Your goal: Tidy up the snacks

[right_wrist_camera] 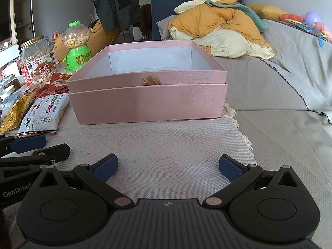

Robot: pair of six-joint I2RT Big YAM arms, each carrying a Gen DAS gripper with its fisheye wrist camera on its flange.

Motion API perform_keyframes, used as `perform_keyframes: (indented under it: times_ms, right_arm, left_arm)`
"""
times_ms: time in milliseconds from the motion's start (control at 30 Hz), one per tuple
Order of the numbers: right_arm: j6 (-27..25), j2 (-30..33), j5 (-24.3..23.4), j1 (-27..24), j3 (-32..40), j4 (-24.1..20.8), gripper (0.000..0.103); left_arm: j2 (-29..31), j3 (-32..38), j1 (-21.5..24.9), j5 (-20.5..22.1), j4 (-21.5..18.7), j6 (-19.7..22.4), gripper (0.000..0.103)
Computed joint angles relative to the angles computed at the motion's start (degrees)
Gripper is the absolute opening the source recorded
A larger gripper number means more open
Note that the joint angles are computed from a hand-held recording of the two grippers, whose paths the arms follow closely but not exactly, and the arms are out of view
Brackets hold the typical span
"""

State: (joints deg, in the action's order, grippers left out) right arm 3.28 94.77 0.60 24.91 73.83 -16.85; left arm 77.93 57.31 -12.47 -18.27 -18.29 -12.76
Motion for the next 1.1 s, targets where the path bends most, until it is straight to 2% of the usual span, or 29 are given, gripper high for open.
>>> perform_keyframes:
  times_ms: [533, 600, 633, 667, 767, 867, 967, 1033, 1100]
  right_arm:
    - [-0.1, -0.2, -0.2, 0.0, -0.6, 0.2, 0.103]
    - [-0.8, 0.0, -1.6, -0.3, 1.3, -4.4, 0.103]
    - [-0.8, 0.7, -2.7, -0.5, 4.1, -9.7, 0.103]
    - [-0.8, 1.4, -3.3, -0.6, 6.6, -14.0, 0.103]
    - [-1.2, 2.0, -2.0, -0.2, 8.4, -17.3, 0.103]
    - [-0.6, 1.5, -0.7, 0.4, 6.8, -15.1, 0.103]
    - [-1.2, 1.4, 0.0, 1.5, 6.6, -14.0, 0.103]
    - [-4.6, 2.3, -4.2, 2.3, 8.7, -16.1, 0.103]
    - [-6.4, 2.5, -7.5, 3.5, 9.5, -15.7, 0.103]
  left_arm:
    - [-0.3, -0.3, 0.0, 0.8, 0.3, -0.7, 0.052]
    - [-1.1, -1.0, 0.8, 2.7, 0.7, -1.0, 0.051]
    - [-1.8, -1.4, 1.4, 4.6, 0.6, -0.9, 0.051]
    - [-2.5, -1.6, 2.3, 6.7, 0.1, -0.8, 0.051]
    - [-6.3, -3.0, 5.5, 9.6, -1.6, -2.1, 0.051]
    - [-11.3, -5.2, 10.1, 6.7, -1.9, -3.4, 0.051]
    - [-13.3, -4.9, 17.0, 6.0, -4.6, -6.6, 0.049]
    - [-13.0, -3.6, 21.8, 6.8, -8.0, -11.1, 0.048]
    - [-12.2, -2.7, 26.1, 9.8, -10.7, -15.3, 0.048]
